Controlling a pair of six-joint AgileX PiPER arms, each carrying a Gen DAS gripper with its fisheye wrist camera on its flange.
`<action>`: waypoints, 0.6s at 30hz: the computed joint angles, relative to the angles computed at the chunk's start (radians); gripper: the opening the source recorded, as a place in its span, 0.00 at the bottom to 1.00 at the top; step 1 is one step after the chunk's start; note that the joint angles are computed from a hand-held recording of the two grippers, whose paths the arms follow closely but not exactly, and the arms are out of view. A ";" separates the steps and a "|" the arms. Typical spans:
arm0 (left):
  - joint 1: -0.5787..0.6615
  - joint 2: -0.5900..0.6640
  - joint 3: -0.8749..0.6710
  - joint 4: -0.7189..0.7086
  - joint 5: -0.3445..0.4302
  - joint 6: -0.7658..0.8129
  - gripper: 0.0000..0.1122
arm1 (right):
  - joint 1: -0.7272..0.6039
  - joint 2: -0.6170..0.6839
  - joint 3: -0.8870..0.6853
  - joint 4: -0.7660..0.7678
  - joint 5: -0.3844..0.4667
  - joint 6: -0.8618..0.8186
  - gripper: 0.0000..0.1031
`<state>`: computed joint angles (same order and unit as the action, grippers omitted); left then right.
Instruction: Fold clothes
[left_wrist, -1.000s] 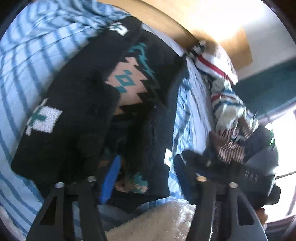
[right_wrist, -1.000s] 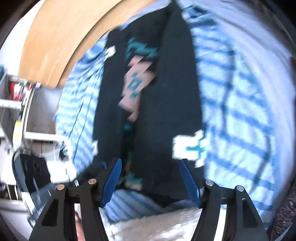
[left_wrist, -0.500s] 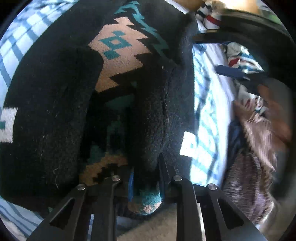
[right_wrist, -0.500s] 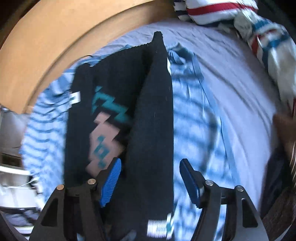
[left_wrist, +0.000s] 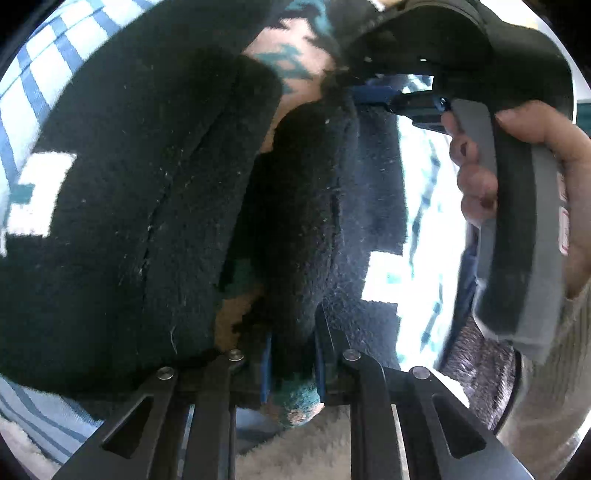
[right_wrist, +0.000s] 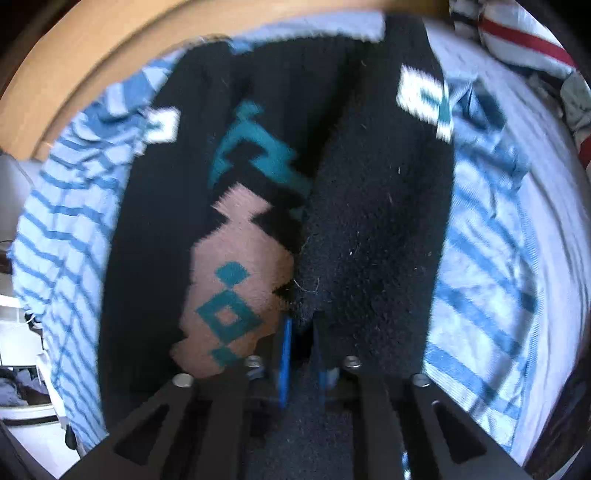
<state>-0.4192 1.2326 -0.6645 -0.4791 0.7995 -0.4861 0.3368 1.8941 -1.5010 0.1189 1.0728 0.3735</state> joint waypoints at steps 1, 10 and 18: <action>0.015 -0.008 0.008 -0.019 0.001 0.005 0.20 | 0.005 0.002 0.002 0.010 -0.004 -0.032 0.43; -0.097 -0.232 -0.105 0.364 0.036 -0.396 0.54 | -0.123 -0.270 0.210 0.159 -0.070 -0.050 0.59; -0.113 0.109 -0.358 0.520 0.001 -0.487 0.55 | -0.209 -0.124 -0.137 -0.114 0.105 0.125 0.45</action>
<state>-0.5324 1.3414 -1.0226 0.0412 0.8002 -0.9732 0.1280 1.7702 -1.6383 0.0050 1.1780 0.4987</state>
